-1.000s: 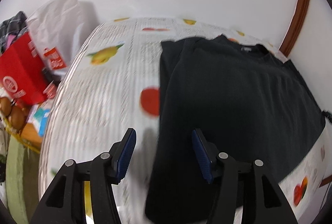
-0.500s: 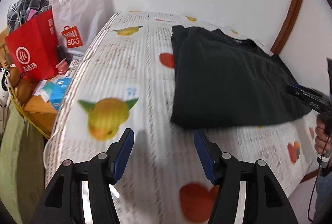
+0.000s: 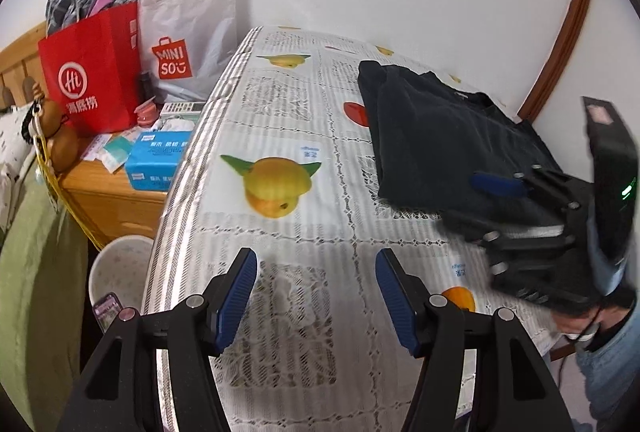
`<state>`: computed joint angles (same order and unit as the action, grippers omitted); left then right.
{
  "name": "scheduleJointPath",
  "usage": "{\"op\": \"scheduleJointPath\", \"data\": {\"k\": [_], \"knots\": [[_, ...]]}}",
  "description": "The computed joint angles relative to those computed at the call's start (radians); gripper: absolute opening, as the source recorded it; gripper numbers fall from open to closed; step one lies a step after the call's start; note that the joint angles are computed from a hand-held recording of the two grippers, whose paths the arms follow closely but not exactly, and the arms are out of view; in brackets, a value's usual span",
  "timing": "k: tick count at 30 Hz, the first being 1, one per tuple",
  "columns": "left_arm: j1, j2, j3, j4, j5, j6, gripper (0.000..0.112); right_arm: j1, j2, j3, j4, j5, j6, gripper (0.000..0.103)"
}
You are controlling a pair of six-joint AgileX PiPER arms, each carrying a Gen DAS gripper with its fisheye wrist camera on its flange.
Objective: Fold small clothes
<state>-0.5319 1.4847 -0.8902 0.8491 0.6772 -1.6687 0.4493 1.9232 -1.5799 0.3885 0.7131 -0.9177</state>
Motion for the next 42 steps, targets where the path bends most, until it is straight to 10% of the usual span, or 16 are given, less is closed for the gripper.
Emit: {"op": "scheduleJointPath", "data": {"k": [8, 10, 12, 23, 37, 42], "knots": [[0.003, -0.011, 0.061, 0.058, -0.074, -0.111, 0.060, 0.103, 0.072, -0.023, -0.183, -0.157, 0.127, 0.055], [0.008, -0.001, 0.066, 0.072, -0.092, -0.137, 0.060, 0.117, 0.088, -0.032, -0.210, -0.199, 0.156, 0.021], [0.018, 0.016, 0.059, 0.064, -0.114, -0.138, 0.060, 0.117, 0.117, -0.065, -0.236, -0.210, 0.197, 0.016], [-0.007, 0.179, -0.184, -0.017, -0.043, 0.040, 0.060, -0.243, 0.137, -0.347, 0.398, -0.025, 0.073, 0.012], [-0.043, 0.656, -0.884, -0.366, -0.062, 0.592, 0.060, -0.544, 0.385, -0.565, 0.297, 0.172, 0.225, 0.014], [-0.065, 0.854, -1.218, -0.473, 0.077, 0.724, 0.060, -0.578, 0.443, -0.633, 0.314, 0.261, 0.179, 0.016]]}}
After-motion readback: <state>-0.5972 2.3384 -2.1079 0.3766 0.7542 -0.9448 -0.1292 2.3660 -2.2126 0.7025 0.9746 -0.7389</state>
